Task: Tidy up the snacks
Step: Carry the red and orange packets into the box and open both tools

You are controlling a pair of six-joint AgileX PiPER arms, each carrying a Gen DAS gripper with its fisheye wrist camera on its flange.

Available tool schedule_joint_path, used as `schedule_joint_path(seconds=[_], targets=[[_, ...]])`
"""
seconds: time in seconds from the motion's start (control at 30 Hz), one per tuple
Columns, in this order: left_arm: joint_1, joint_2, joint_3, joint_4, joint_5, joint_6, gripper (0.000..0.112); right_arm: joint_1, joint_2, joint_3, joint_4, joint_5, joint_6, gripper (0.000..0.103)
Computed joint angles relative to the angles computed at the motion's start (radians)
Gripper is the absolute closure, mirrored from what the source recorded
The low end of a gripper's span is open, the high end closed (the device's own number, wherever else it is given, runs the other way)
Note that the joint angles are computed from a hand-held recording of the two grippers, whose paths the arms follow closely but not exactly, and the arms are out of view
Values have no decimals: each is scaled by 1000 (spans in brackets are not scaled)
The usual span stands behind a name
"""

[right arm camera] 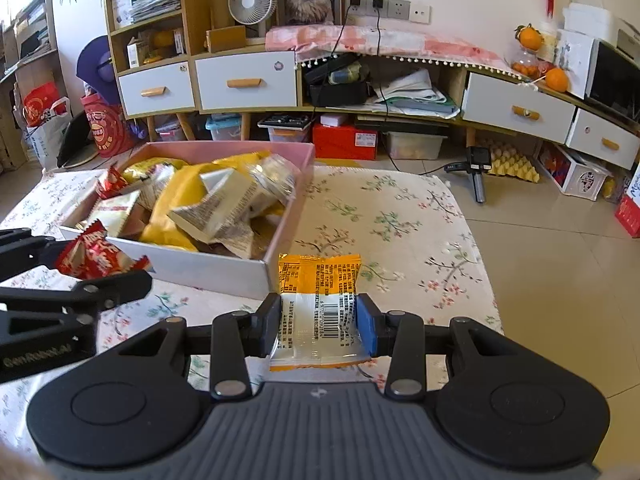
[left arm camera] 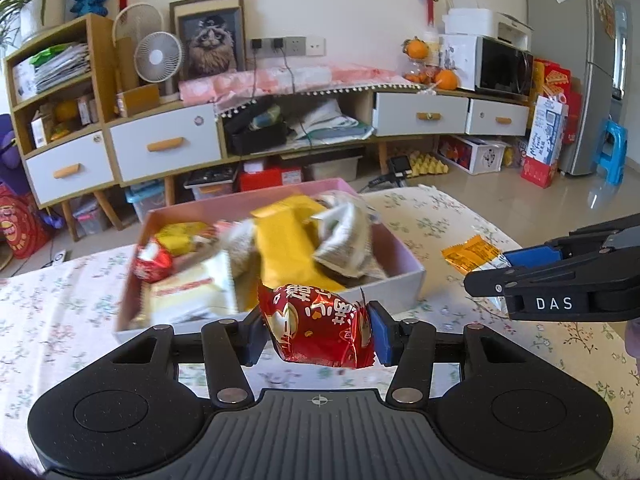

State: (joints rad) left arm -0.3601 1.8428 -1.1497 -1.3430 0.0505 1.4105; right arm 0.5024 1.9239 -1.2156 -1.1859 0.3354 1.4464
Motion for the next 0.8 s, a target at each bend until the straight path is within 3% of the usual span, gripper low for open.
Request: schedule_joint_path(seconds=[0.07, 0.2, 0.3, 0.63, 0.8], targets=[[28, -11, 5, 25, 24, -18, 63, 13, 10, -22, 29, 12, -21, 66], [103, -26, 29, -141, 93, 171, 63, 38, 38, -78, 99, 42, -81, 66], [153, -15, 19, -142, 129, 184, 63, 56, 57, -118, 139, 62, -110, 66], [261, 68, -112, -69, 210, 0, 63, 86, 136, -274, 233, 76, -131, 66], [260, 121, -195, 38, 226, -118, 63, 90, 193, -371, 363, 80, -234, 66]])
